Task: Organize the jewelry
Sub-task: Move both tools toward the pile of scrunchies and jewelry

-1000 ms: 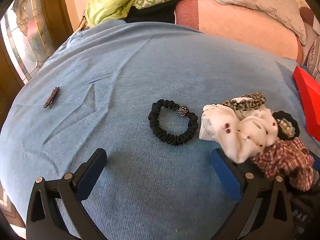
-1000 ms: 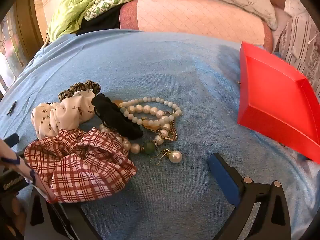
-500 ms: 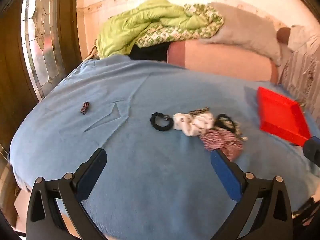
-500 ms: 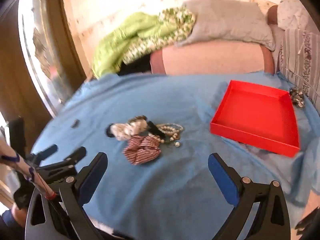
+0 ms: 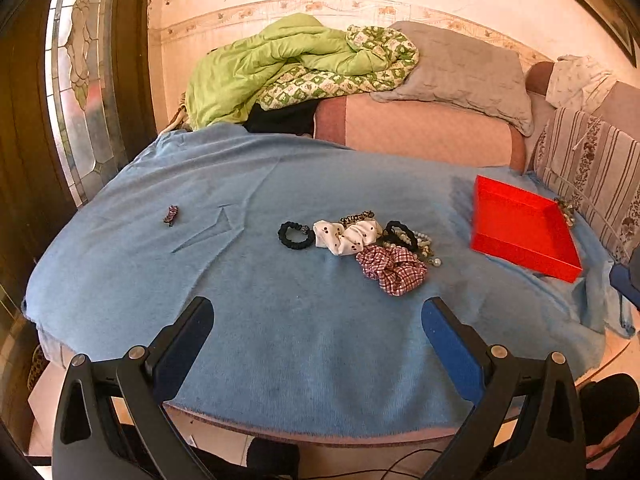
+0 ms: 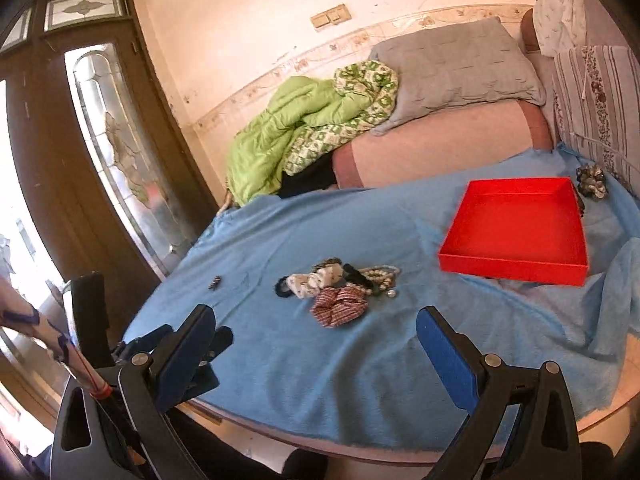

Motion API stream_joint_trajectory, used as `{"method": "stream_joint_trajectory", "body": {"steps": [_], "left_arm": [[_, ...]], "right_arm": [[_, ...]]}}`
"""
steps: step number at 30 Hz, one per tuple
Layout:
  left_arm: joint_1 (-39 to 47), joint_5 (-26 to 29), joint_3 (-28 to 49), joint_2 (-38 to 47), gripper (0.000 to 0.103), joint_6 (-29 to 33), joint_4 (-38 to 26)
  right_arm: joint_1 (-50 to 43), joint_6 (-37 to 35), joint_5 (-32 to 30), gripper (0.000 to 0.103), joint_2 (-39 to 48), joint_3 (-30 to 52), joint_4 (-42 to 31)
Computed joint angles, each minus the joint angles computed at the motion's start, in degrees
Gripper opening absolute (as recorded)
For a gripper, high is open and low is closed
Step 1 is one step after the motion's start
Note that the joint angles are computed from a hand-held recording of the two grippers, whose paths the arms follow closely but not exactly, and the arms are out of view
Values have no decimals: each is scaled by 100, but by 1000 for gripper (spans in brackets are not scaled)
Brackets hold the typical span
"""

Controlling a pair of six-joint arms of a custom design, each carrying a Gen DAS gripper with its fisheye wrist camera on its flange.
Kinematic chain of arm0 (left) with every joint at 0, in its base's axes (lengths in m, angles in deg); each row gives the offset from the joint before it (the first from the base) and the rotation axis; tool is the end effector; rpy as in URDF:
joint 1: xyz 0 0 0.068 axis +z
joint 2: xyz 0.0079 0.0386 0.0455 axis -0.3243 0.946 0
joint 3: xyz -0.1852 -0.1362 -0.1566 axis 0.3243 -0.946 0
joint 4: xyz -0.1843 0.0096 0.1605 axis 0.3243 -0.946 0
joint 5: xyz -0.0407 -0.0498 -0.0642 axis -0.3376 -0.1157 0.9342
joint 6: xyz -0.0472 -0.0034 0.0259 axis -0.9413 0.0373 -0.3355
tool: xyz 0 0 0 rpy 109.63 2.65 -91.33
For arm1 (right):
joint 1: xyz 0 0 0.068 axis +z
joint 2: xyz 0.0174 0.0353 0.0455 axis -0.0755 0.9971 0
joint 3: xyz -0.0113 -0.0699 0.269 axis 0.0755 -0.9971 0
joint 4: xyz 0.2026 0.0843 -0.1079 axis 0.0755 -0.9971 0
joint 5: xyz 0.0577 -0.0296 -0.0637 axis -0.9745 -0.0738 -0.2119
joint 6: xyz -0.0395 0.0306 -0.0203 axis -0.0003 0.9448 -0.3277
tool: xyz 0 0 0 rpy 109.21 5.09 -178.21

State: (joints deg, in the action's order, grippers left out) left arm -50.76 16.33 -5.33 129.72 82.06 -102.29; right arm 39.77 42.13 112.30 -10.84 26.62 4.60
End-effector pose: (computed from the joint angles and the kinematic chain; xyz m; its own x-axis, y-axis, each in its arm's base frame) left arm 0.3091 -0.1892 0.3246 -0.5318 0.2618 -0.8054 0.4537 0.8911 -0.0099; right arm 0.2075 0.1678 0.3571 -0.3692 0.4328 -0.8224 0.2365 0.8996 0.3673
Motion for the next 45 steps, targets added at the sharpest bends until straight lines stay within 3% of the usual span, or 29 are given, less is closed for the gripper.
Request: {"method": "stream_joint_trajectory", "body": {"steps": [8,23,35,45], "left_arm": [[-95,-168,-290,-317,103,14,41],[16,-251,-551,-621,103,48,98],[100,-256,-554,-529,103,20,132],[86,-282,-473,-209,103,13,125]], "right_arm": [[439,-283,176,102,-97,-163,613],[538,-410,310,102,64,31,629],[586,-132,571,102,343,315,-1],[336,-137,250,102,506,269,-113]]}}
